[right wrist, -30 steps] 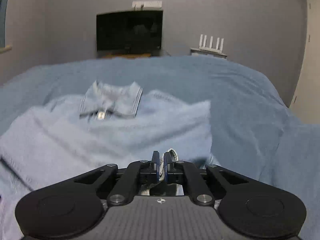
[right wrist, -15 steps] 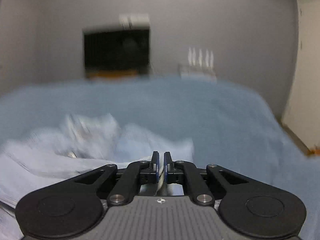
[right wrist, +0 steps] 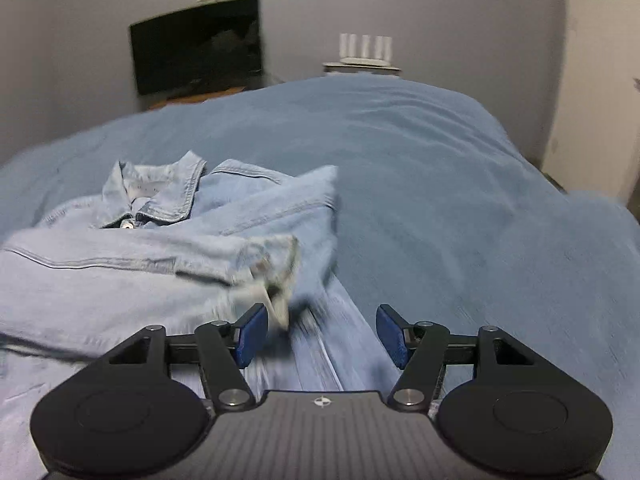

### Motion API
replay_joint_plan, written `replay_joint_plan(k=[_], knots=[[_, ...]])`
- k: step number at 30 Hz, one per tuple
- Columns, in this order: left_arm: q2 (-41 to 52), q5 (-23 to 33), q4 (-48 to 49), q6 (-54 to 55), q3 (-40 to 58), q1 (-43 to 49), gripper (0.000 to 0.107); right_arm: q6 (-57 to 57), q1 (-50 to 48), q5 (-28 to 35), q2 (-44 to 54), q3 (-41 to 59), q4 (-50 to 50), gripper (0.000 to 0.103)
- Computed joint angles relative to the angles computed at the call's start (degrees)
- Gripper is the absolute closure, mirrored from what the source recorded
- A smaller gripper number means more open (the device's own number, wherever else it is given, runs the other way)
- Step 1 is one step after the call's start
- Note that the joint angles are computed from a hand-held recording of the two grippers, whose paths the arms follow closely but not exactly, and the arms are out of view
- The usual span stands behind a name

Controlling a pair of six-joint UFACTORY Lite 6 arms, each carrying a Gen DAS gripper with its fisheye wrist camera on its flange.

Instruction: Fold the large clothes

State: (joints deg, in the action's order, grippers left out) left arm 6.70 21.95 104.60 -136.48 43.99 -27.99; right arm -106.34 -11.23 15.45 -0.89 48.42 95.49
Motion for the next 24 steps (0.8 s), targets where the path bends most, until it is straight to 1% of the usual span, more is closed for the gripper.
replay_joint_plan(k=[2,4,6,7,10,11,12,14,17,18,20,22,24], knots=[[-0.43,0.56,1.32,-1.69,-0.94,-0.38,0.011,6.61,-8.46,6.9,-9.74,-8.45,-8.45,0.033],[-1.55,1.31,2.54,-3.46,-2.6,-1.01,0.011,9.94,-17.88,15.17,-15.65,-13.69,-15.0,0.03],[-3.81,1.93,0.01,-1.99,-4.57,-2.33,0.011,12.69,-25.02,20.82,-20.41,-17.82,-21.4,0.03],[-5.36,2.16,-4.06,1.18,-5.2,-3.26,0.011,11.85,-27.82,23.35,-21.98,-19.32,-23.01,0.03],[-11.19,4.4,-21.28,14.6,-6.45,-7.06,0.011,8.55,-34.55,29.37,-28.37,-23.22,-24.97,0.03],[-13.93,5.32,-25.58,16.85,-7.43,-8.49,0.011,8.3,-37.19,32.22,-30.24,-23.64,-26.03,0.03],[-16.9,5.65,-27.78,17.13,-8.92,-9.61,0.011,8.24,-39.63,34.96,-31.57,-23.69,-27.11,0.03],[-24.6,3.65,-31.89,16.73,-13.14,-11.02,0.011,7.4,-45.53,41.16,-33.35,-23.17,-29.62,0.029],[-34.91,-0.95,-39.27,16.36,-18.99,-12.13,0.011,5.35,-54.18,49.93,-33.61,-21.85,-32.69,0.028],[-36.72,-1.13,-43.74,18.37,-19.85,-12.97,0.011,5.1,-55.71,51.57,-32.61,-20.93,-33.72,0.028],[-38.29,-1.56,-52.27,23.64,-20.46,-13.57,0.015,4.77,-59.21,54.82,-30.98,-18.82,-36.83,0.028],[-39.92,0.11,-56.72,25.5,-21.02,-15.71,0.02,3.08,-63.28,58.61,-28.96,-16.72,-39.44,0.028],[-42.55,-0.12,-59.93,26.37,-22.11,-17.06,0.02,0.71,-67.73,62.66,-26.64,-14.24,-41.96,0.028]])
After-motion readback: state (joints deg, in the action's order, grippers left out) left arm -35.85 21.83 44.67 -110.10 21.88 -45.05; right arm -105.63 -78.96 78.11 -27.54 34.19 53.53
